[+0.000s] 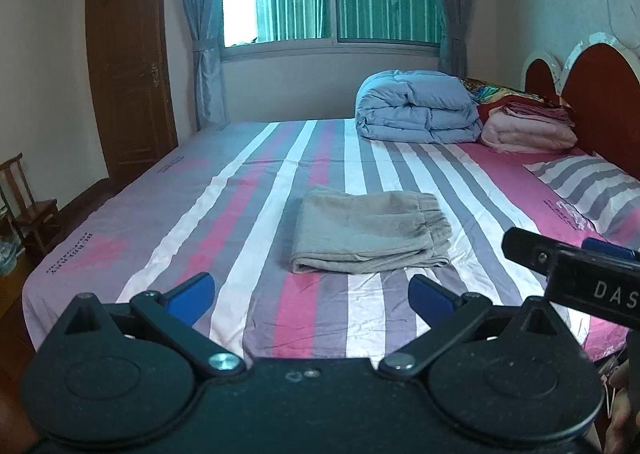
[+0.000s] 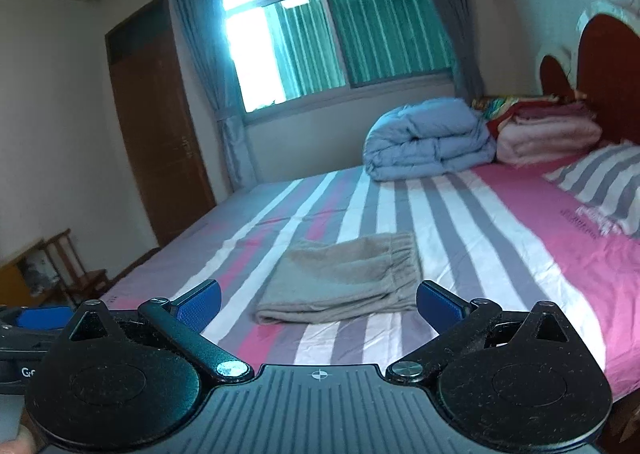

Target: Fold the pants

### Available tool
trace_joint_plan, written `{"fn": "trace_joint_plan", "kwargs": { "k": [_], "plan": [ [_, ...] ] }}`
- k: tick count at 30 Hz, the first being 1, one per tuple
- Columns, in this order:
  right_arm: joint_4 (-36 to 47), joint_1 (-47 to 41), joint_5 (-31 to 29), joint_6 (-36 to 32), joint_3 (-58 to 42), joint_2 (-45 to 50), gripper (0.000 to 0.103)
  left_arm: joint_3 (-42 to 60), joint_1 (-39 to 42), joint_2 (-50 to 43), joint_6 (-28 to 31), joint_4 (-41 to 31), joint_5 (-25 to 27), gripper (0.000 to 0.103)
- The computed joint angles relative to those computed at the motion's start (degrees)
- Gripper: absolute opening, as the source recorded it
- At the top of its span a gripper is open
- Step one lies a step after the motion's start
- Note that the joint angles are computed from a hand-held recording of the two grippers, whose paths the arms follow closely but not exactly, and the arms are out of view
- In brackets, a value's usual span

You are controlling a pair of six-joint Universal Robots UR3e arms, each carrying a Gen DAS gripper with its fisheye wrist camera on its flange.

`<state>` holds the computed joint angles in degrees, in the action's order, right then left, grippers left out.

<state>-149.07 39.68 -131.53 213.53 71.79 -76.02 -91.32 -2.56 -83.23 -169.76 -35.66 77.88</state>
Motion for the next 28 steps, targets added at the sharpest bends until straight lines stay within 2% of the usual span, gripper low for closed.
{"fn": "trace_joint_plan", "kwargs": {
  "k": [4,14,20,24,26,28],
  "plan": [
    [1.84,-0.81,-0.16,1.55,0.28,-0.3,0.103,-1.26,-0.64,0.12,-0.88,2.26,1.48,0.097],
    [2.3,-0.42,-3.55,2.77,3.01,-2.39,0.103,-1.74,-0.03,0.43,-0.52,1.28,-0.33,0.097],
    [1.68,-0.52,-3.12,2.01,3.66,-2.71,0.103,-2.88,1.32,1.19,0.13,1.52,-3.12,0.097],
    [1.57,-0.71,-3.05,1.95,3.95,-2.93,0.103,-6.12,2.55,2.55,0.09,4.81,-6.46,0.089],
    [1.17,-0.88,-3.01,1.92,4.86,-3.53,0.103,-5.81,2.22,2.18,-0.37,4.6,-5.78,0.09],
    [1.21,-1.04,-3.05,2.17,5.22,-3.78,0.103,-5.14,1.74,1.66,-1.3,4.42,-4.28,0.097]
  ]
}}
